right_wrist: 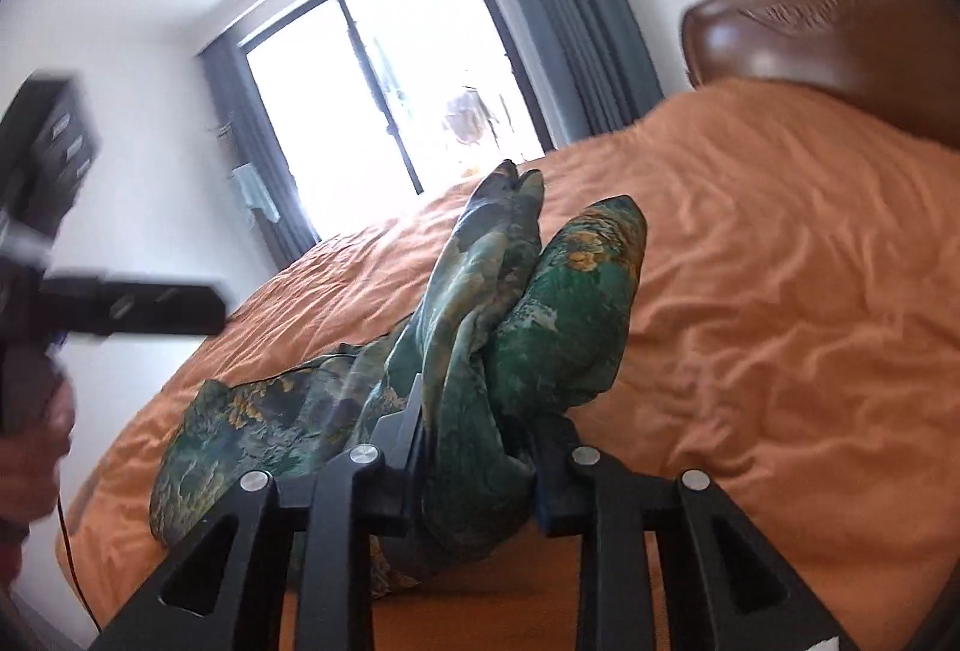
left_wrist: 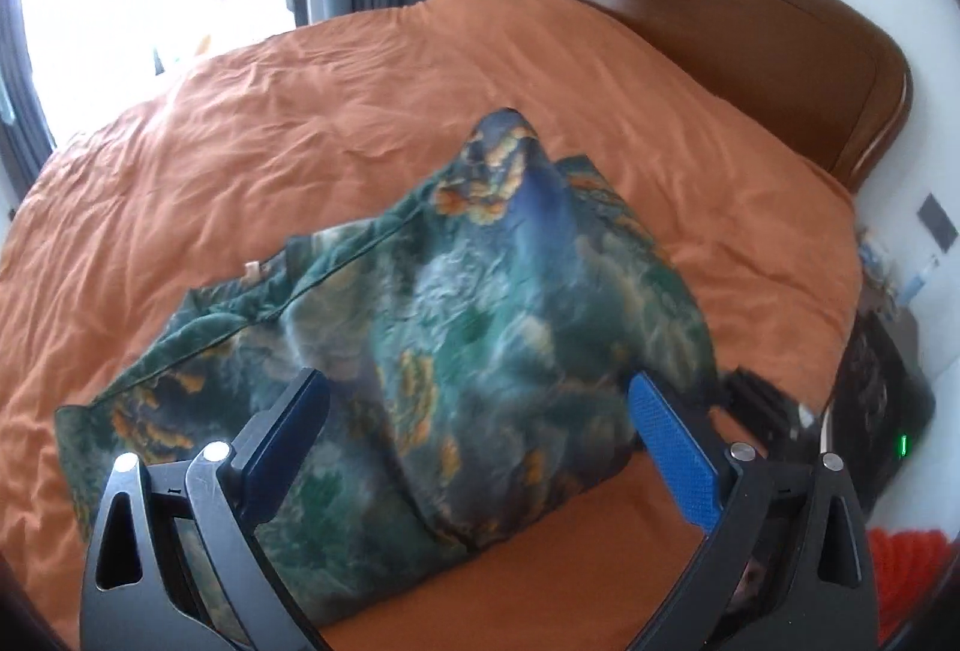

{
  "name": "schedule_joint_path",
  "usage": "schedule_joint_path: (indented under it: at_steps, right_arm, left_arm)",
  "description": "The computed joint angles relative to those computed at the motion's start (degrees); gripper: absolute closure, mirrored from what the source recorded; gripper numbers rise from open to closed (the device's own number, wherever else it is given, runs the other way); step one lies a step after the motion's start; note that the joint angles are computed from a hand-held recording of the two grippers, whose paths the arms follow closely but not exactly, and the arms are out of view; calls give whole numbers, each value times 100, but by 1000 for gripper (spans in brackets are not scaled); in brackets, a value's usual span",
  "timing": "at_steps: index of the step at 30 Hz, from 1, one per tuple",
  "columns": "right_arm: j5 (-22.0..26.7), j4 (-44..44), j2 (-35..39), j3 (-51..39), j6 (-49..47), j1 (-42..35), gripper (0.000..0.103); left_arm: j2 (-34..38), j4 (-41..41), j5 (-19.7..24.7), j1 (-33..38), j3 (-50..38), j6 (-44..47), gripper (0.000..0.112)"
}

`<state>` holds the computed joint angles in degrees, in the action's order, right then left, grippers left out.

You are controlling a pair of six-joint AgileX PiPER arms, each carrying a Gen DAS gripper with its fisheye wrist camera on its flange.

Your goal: Fold large clothes

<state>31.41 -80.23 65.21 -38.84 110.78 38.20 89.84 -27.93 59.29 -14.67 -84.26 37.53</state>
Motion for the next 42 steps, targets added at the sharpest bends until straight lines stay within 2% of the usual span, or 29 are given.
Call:
schedule_joint_path:
  at_steps: [2, 4, 7, 9, 10, 11, 12, 13, 15, 16, 17, 18, 19, 22, 24, 25, 26, 29, 31, 33, 38, 42]
  right_arm:
    - [731, 1, 249, -396, -556, 823, 76]
    - [1364, -48, 556, -737, -1106, 1600, 76]
    - [2159, -201, 1204, -1202, -1850, 2530, 76]
    - [2419, -369, 1584, -1440, -2219, 2841, 76]
    - [2459, -411, 1716, -1523, -2304, 2935, 76]
    - [2469, -395, 1803, -1625, -2386, 2987, 76]
    - [2450, -383, 1872, -1680, -2413, 3007, 76]
    - [2340, -293, 1906, -1733, -2476, 2950, 76]
    - [2051, -43, 1832, -1761, -2600, 2737, 68]
    - [1910, 8, 1728, -1716, -2553, 2697, 58]
    - [1572, 147, 1482, -1615, -2498, 2643, 37]
    - [1068, 343, 1178, -1479, -2451, 2471, 28]
    - [611, 431, 808, -1228, -2265, 2280, 24]
    - [-332, 1412, 151, -944, -2486, 1494, 24]
    - [-544, 2077, 158, -966, -2901, 934, 24]
    - [-594, 2436, 274, -1058, -3252, 648, 31]
    - [-687, 2973, 421, -1207, -3825, 403, 46]
    - [-944, 4640, 1031, -1725, -5544, -234, 70]
    - [-1058, 5629, 1565, -2160, -6591, -439, 76]
    - [-1088, 6176, 2141, -2671, -7247, -383, 77]
    - [-1037, 6744, 3593, -3776, -8059, 32, 77]
    - [-803, 7219, 4556, -4446, -8406, 101, 77]
  left_arm:
    - [311, 135, 524, -191, -655, -135, 12]
    - [378, 483, 623, -397, -910, -262, 12]
    - [300, 1161, 468, -576, -879, -568, 12]
    - [201, 1761, 217, -709, -607, -961, 12]
    - [122, 2100, 17, -793, -394, -1177, 14]
    - [47, 2411, -219, -837, -135, -1365, 23]
    - [43, 2633, -345, -855, 10, -1550, 60]
    - [47, 2625, -373, -794, 75, -1607, 76]
    - [84, 2239, -353, -493, 74, -1327, 84]
    - [60, 2055, -373, -333, 91, -1134, 84]
    - [59, 1933, -358, -192, 52, -980, 84]
    - [70, 1792, -318, -13, -4, -780, 84]
    - [84, 1598, -277, 230, -56, -516, 84]
    - [225, 1109, -242, 1027, -184, 170, 84]
    - [527, 921, -230, 1467, -366, 360, 84]
    - [647, 824, -222, 1689, -397, 448, 84]
    - [771, 724, -219, 1903, -409, 543, 83]
    - [1222, 375, -59, 2510, -584, 687, 83]
    - [1479, 159, 40, 2846, -662, 787, 83]
    - [1651, 3, 65, 3103, -683, 928, 82]
    - [2176, -207, 207, 3573, -994, 1004, 78]
    - [2714, -305, 199, 3793, -1260, 988, 68]
